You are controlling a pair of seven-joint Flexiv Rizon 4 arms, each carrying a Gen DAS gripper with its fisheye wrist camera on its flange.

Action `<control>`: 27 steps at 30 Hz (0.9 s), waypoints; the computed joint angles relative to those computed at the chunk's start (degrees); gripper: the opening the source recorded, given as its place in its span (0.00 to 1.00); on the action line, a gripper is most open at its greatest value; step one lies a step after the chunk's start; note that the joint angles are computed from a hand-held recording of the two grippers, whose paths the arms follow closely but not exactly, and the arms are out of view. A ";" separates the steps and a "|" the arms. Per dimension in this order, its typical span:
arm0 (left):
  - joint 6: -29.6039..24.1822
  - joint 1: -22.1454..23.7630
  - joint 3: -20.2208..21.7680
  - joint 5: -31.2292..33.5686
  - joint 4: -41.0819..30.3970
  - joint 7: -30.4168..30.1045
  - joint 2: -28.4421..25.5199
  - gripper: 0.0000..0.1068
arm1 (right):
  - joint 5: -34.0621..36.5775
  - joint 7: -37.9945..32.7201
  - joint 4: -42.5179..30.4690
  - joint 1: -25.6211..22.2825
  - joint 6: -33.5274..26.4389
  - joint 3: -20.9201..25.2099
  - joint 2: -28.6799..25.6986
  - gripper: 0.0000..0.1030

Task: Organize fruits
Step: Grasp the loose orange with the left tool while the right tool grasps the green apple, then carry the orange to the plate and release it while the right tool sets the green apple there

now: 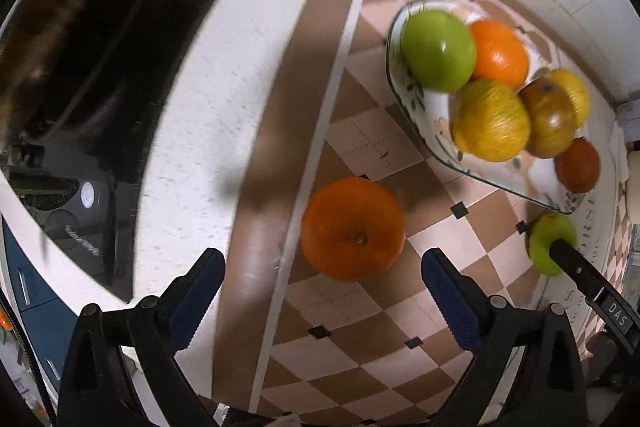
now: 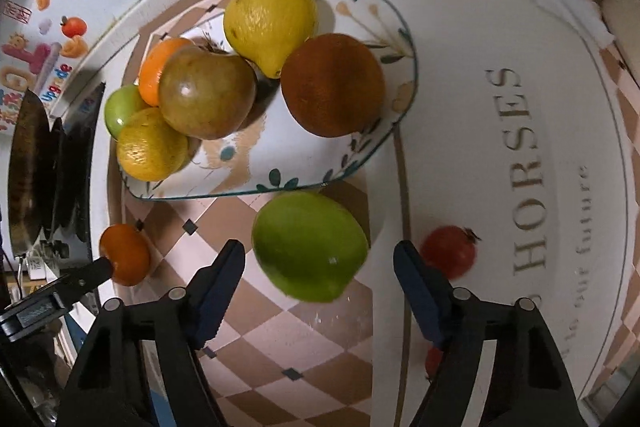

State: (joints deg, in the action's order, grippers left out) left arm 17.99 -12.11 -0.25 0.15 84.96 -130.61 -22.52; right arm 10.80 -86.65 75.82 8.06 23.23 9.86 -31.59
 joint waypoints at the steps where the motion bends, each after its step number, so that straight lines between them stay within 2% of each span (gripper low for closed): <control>1: -0.11 0.30 -0.24 -0.76 -0.25 0.26 -0.87 0.94 | 0.00 -0.13 -0.55 0.11 -0.37 0.04 -0.70 0.72; 7: 0.08 0.56 -0.61 -2.32 -1.48 2.14 -4.32 0.94 | 1.95 -1.40 -3.21 -0.18 -1.69 0.99 -3.00 0.60; 9: 1.91 -0.09 -0.34 -1.40 -1.16 2.45 -4.34 0.80 | 1.23 -1.94 -2.69 0.21 -1.41 0.83 -2.71 0.60; 10: 2.04 -0.60 -0.09 -0.48 -1.39 2.22 -4.37 0.62 | 1.01 -2.45 -2.15 0.32 -1.05 0.86 -2.44 0.60; 11: 2.45 -0.83 -0.15 -0.31 -1.28 2.41 -4.37 0.58 | 1.00 -2.78 -1.80 0.32 -1.03 0.92 -2.21 0.60; 15: 2.69 -2.33 0.10 1.51 -1.59 1.31 -4.33 0.58 | 1.34 -3.64 0.21 0.17 -1.28 1.12 -0.48 0.60; 22: 4.32 -3.89 -0.98 1.07 -0.42 1.40 -3.80 0.57 | 4.39 -4.23 3.08 -1.16 -1.15 1.29 1.99 0.59; 27: 5.14 -5.52 -1.66 1.62 -2.74 2.00 -3.92 0.57 | 7.18 -3.79 3.59 -2.41 -1.11 1.25 3.19 0.59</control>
State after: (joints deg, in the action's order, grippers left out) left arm 23.13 -17.63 -1.91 1.77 82.22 -128.61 -26.44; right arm 17.98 -90.44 79.41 5.65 22.12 11.11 -28.39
